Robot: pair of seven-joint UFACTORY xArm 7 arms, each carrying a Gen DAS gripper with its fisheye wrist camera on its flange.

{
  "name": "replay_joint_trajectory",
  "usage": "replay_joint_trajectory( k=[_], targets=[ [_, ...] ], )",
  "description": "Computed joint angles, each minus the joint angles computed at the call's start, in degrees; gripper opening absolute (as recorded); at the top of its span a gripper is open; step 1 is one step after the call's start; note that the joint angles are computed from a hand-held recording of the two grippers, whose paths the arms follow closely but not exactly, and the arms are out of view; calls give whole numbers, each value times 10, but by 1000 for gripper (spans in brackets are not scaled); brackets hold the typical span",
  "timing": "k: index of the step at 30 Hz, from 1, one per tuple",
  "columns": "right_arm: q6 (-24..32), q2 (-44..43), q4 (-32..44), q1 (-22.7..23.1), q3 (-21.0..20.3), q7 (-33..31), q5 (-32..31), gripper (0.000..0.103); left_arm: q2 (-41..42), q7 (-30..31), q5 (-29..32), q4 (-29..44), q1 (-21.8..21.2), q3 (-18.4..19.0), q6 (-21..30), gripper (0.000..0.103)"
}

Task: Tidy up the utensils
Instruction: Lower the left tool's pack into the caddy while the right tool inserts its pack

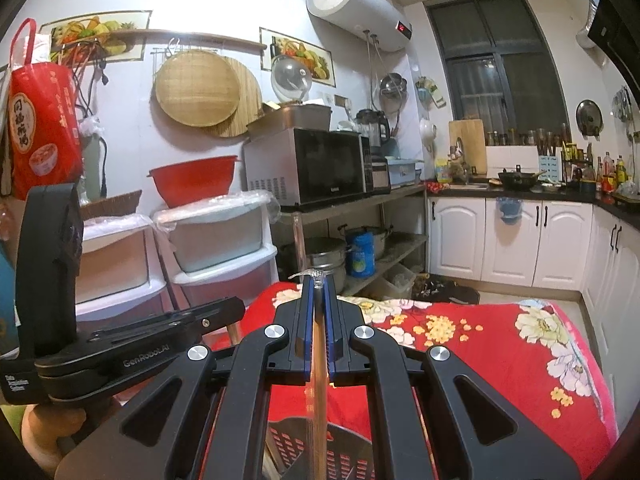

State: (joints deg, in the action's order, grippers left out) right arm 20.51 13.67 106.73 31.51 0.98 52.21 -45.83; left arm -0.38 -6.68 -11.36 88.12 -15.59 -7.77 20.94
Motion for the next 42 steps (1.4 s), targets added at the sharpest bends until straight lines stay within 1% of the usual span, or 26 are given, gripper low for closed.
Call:
replay_joint_trajectory(
  k=[9, 13, 17, 23, 25, 27, 31, 35, 38, 40, 42],
  targets=[
    [3, 3, -18, 0, -5, 15, -9, 5, 1, 15, -17, -14, -1, -1, -7, 2],
    [4, -4, -33, 1, -6, 26, -24, 5, 2, 26, -25, -18, -3, -2, -10, 2],
    [7, -17, -56, -6, 2, 26, -30, 5, 3, 38, -35, -23, -4, -2, -9, 2],
    [11, -41, -94, -22, 18, 32, -22, 5, -1, 40, -34, -33, -6, -3, -2, 2],
    [9, -52, -111, -29, 25, 31, -15, 5, -5, 34, -27, -35, -7, -4, 6, 2],
    [9, -62, -124, -36, 32, 31, -10, 6, -9, 41, -31, -35, -8, -4, 14, 2],
    [7, -83, -152, -53, 48, 19, 18, 6, -12, 37, -22, -34, -10, -4, 32, 2],
    [10, -101, -174, -65, 60, 16, 30, 6, -17, 34, -15, -39, -13, -5, 41, 2],
    [10, -115, -191, -76, 70, 7, 53, 7, -20, 35, -14, -41, -14, -5, 45, 2],
    [12, -121, -197, -81, 75, 1, 64, 9, -24, 35, -14, -43, -15, -5, 50, 2],
    [12, -130, -206, -87, 80, 2, 68, 14, -28, 32, -10, -45, -16, -6, 55, 5]
  ],
)
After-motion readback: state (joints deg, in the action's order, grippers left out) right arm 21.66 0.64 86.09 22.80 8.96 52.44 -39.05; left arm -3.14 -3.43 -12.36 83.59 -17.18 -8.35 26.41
